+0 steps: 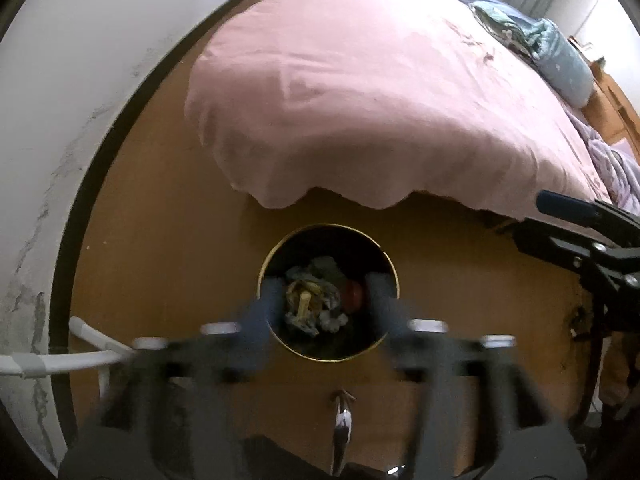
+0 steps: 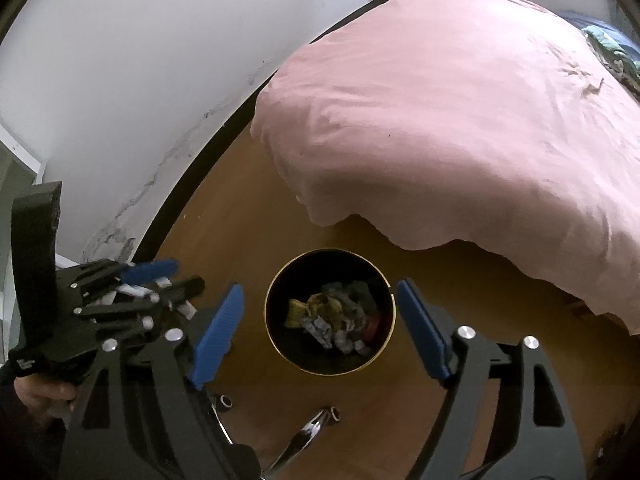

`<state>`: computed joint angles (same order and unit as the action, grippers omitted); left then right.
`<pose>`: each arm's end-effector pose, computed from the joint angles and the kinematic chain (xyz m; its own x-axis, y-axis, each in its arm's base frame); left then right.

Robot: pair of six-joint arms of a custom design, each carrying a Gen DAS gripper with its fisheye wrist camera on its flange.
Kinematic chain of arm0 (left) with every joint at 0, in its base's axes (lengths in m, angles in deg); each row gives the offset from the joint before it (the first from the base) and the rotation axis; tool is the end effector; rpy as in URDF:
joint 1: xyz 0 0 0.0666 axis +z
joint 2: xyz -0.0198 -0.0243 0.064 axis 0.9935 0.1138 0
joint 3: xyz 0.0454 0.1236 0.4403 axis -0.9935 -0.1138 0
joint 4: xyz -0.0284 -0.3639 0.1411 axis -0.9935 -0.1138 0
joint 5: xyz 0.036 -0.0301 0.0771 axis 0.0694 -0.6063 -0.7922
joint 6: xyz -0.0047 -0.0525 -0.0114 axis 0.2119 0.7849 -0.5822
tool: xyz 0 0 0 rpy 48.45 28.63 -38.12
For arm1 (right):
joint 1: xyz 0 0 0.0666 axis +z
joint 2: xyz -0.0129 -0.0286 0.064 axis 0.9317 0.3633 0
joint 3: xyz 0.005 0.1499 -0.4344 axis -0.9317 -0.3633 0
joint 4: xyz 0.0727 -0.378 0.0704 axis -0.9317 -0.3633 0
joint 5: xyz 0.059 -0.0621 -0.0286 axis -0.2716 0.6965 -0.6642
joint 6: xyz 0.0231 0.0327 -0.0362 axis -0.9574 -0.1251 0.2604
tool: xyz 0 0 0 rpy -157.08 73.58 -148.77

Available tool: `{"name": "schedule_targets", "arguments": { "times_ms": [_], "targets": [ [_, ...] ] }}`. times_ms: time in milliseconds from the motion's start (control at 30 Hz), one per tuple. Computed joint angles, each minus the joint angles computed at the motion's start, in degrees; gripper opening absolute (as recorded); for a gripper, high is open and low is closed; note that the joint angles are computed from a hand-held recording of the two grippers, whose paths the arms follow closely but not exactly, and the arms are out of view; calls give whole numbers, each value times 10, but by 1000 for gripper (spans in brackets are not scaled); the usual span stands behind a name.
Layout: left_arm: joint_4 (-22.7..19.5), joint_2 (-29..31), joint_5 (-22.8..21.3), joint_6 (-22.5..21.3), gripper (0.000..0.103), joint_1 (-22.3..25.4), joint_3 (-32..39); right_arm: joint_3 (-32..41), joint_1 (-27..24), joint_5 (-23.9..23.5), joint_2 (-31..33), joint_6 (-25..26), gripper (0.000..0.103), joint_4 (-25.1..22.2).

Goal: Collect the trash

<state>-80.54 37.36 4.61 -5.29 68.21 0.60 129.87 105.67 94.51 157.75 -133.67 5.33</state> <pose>0.5617 -0.1676 0.3453 -0.4346 0.8116 -0.3905 0.8985 0.4202 -0.1268 0.3186 0.2205 0.3694 -0.5533 0.7036 -0.4459 0.6737 0.6928 0.2572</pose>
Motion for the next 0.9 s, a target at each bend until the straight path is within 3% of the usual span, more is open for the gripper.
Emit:
{"name": "schedule_targets", "arguments": {
  "times_ms": [167, 267, 433, 567, 733, 900],
  "targets": [
    [-5, -33, 14, -10, 89, 25, 6, 16, 3, 11, 3, 11, 86, -13],
    [-7, -66, 60, -15, 95, 69, 20, 48, 4, 25, 19, 35, 90, -18],
    [-11, -89, 102, -10, 96, 160, 57, 166, 13, 63, 88, 141, 96, -25],
    [-12, -78, 109, 43, 96, 248, 103, 303, 26, 71, 171, 273, 96, 4],
    [72, -60, 48, 142, 96, 367, 138, 492, 53, 42, 287, 412, 96, 25],
    [108, -31, -22, 205, 96, 468, 177, 718, 81, -3, 415, 505, 96, -24]
  ]
}}
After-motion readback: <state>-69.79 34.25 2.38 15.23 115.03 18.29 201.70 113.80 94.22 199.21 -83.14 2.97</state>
